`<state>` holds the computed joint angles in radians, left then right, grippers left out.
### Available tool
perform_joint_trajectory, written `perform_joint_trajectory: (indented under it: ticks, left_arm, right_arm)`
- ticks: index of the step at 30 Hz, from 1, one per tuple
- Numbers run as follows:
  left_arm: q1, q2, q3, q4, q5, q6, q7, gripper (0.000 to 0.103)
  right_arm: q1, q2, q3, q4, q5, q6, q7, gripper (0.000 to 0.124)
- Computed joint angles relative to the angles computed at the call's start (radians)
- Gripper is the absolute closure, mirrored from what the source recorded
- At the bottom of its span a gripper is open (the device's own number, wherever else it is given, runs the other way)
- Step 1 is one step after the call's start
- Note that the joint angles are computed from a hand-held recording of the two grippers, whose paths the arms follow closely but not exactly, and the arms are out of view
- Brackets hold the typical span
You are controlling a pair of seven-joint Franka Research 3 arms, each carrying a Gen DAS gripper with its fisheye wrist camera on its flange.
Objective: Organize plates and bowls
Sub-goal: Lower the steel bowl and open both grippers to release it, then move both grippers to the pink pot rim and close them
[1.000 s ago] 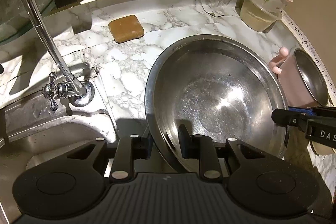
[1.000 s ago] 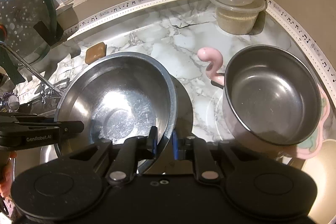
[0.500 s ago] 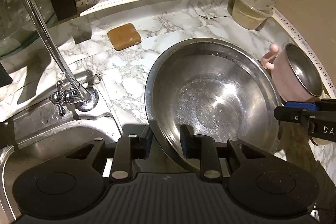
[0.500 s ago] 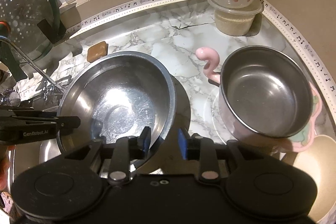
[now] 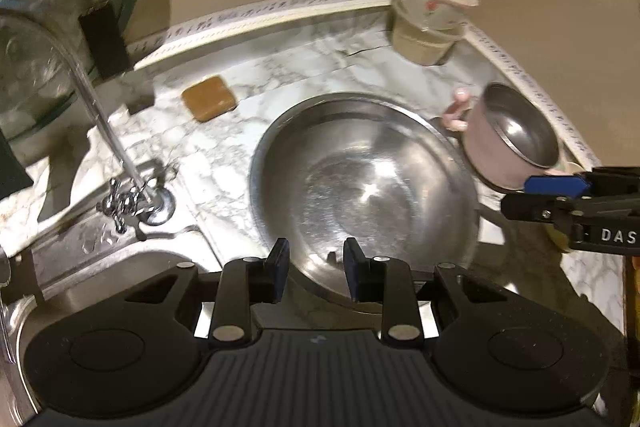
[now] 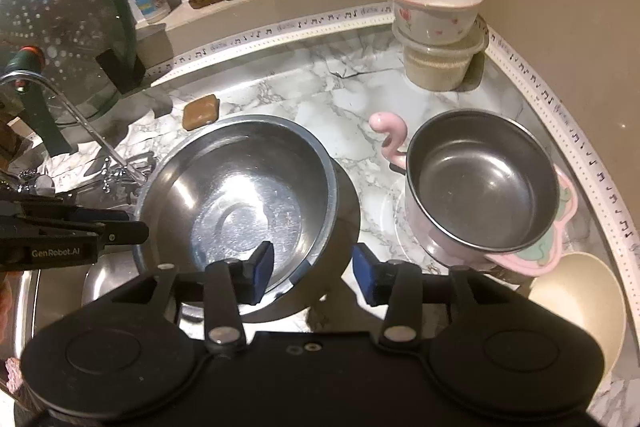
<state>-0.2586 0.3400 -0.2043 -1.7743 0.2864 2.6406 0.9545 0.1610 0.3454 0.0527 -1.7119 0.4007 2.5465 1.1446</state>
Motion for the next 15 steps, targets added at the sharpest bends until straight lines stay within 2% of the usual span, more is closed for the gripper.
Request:
perform_joint_trajectory:
  ticks: [5,7,8,10,12,15]
  left_arm:
    - [-0.013,-0.009,-0.008,0.014,0.016,0.016,0.023,0.074]
    - [-0.02,-0.003,-0.01,0.03,0.021,0.017,0.03,0.071]
    - [-0.022,0.0,-0.012,0.037,0.021,0.021,0.038,0.068]
    - [-0.038,0.004,-0.005,0.047,0.041,0.037,0.027,0.036]
    - [-0.059,0.004,0.009,0.049,0.081,0.067,0.0,0.031]
    - [-0.063,0.025,-0.004,0.089,0.077,0.059,0.017,0.031]
  right_arm:
    - [-0.012,-0.044,0.004,-0.038,0.03,0.016,-0.035,0.075]
    - [-0.015,-0.06,0.003,-0.052,0.04,0.024,-0.043,0.072]
    - [-0.016,-0.067,0.002,-0.058,0.045,0.028,-0.048,0.071]
    - [-0.019,-0.082,-0.002,-0.071,0.052,0.038,-0.052,0.071]
    - [-0.022,-0.096,-0.004,-0.085,0.06,0.046,-0.06,0.07]
    - [-0.028,-0.114,-0.01,-0.102,0.067,0.057,-0.072,0.07]
